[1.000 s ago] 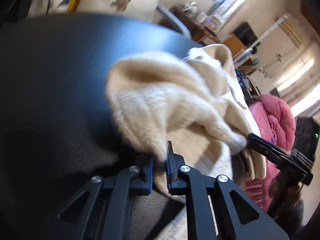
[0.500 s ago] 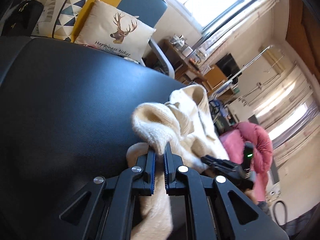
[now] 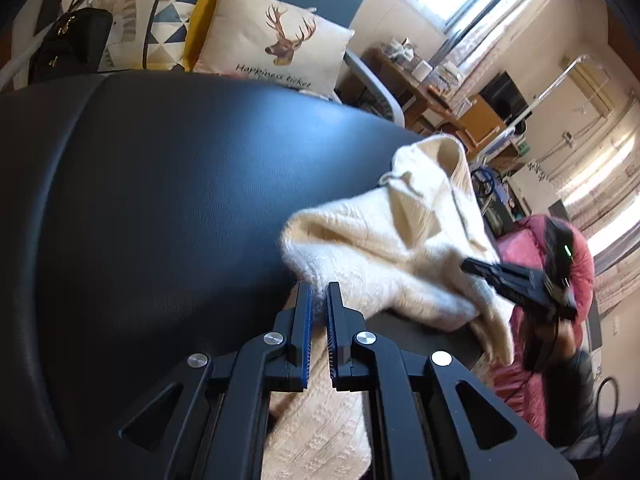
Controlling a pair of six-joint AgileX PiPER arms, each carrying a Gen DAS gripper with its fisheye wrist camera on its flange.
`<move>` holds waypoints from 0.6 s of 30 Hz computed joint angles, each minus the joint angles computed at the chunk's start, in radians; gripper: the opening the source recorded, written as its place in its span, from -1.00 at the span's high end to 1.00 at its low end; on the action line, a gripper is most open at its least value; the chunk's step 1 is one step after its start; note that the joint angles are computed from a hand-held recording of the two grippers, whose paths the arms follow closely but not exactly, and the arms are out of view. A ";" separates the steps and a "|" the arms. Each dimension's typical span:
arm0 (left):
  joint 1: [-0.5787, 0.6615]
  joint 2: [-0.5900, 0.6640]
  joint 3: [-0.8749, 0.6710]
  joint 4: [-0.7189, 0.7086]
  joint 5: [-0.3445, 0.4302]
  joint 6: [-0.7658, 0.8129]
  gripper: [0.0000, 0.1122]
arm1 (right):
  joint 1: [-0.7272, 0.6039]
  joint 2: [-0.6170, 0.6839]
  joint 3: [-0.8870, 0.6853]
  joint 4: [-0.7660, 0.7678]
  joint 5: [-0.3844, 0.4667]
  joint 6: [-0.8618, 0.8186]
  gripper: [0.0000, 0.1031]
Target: Fold clothes
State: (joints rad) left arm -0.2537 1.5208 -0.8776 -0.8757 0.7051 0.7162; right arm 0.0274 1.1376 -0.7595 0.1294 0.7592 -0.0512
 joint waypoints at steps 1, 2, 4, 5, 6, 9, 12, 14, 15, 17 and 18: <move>-0.014 -0.002 -0.002 0.042 -0.012 -0.034 0.89 | -0.012 0.051 -0.013 -0.004 0.000 -0.018 0.94; -0.012 -0.002 -0.002 0.061 -0.002 -0.044 0.89 | -0.022 0.102 -0.029 -0.011 0.002 -0.033 0.95; 0.017 -0.001 0.000 0.075 0.034 -0.042 0.88 | -0.053 0.168 -0.036 -0.001 -0.016 -0.064 0.94; 0.039 -0.001 0.001 0.079 0.054 -0.036 0.86 | -0.072 0.191 -0.032 0.011 -0.031 -0.082 0.94; 0.062 -0.007 0.007 0.100 0.062 -0.038 0.86 | -0.091 0.214 -0.030 0.024 -0.046 -0.100 0.94; 0.181 -0.028 0.055 0.083 0.127 0.041 0.86 | -0.181 0.236 -0.011 0.148 -0.073 -0.212 0.94; 0.305 -0.046 0.109 0.040 0.217 0.154 0.85 | -0.259 0.226 0.041 0.304 -0.116 -0.361 0.94; 0.313 -0.079 0.155 0.016 0.220 0.212 0.74 | -0.297 0.216 0.074 0.388 -0.135 -0.457 0.94; 0.317 -0.095 0.178 0.005 0.223 0.241 0.71 | -0.312 0.211 0.086 0.423 -0.139 -0.491 0.94; 0.285 -0.110 0.208 -0.025 0.209 0.284 0.65 | -0.332 0.204 0.104 0.464 -0.147 -0.537 0.93; 0.254 -0.110 0.216 -0.043 0.195 0.301 0.64 | -0.337 0.200 0.112 0.475 -0.152 -0.552 0.93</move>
State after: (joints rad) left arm 0.0004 1.4108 -0.6616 -0.9186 0.9000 1.0171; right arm -0.3092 1.3375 -0.6474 0.6048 0.6073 -0.6035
